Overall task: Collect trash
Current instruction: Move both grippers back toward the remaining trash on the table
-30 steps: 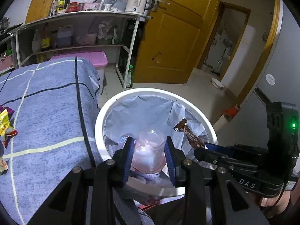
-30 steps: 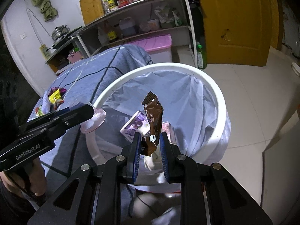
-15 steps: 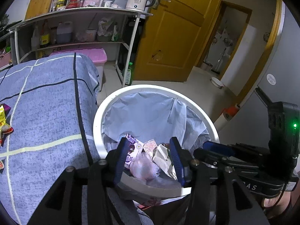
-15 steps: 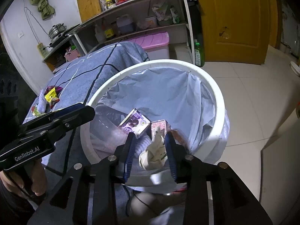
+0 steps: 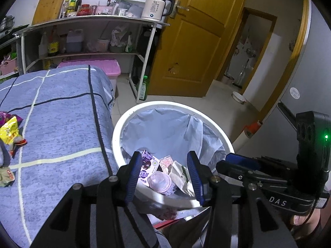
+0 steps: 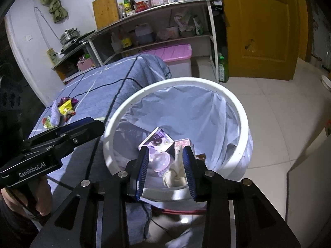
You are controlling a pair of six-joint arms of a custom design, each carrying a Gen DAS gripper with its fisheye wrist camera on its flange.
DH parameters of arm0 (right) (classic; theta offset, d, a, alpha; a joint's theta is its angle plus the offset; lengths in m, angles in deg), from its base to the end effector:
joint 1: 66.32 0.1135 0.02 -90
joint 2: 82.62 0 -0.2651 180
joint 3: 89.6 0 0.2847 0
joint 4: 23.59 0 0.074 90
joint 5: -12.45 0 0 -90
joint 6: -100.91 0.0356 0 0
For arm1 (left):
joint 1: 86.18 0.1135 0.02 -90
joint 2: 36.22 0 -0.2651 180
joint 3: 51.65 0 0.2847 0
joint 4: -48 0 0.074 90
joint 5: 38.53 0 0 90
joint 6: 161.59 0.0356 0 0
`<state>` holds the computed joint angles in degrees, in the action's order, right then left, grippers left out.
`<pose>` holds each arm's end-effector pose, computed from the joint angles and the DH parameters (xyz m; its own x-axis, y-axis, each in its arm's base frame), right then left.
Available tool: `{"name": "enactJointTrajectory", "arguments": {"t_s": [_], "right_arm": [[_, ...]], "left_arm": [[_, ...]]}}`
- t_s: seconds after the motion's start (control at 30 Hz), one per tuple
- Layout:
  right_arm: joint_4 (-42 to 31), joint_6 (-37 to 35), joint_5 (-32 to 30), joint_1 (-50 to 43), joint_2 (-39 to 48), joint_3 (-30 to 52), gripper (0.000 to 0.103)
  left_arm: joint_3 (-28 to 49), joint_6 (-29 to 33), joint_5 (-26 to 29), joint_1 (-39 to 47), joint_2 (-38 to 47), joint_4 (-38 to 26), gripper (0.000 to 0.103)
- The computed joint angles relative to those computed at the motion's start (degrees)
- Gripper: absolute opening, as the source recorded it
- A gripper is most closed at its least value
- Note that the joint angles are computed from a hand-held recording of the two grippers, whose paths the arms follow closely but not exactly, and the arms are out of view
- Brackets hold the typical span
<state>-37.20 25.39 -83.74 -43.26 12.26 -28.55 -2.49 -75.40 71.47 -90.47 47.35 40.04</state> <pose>0.3233 0.1418 0.1386 -0.7703 -0.0578 -0.6350 -0.2726 0.9302 0.2460 0.3028 -0.0349 0.1436 -0.6920 -0.0107 -0.7219 0.2769 0.9195 -0.2791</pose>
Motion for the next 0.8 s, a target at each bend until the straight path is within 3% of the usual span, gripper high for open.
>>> {"name": "enactJointTrajectory", "arguments": {"t_s": [0.8], "right_arm": [[0.5,-0.2,2.1,8.4,-3.6,-0.1,0.035]], "left_arm": [[-8.3,2.6,2.0,10.7,-14.3,-3.8,0.047]]}}
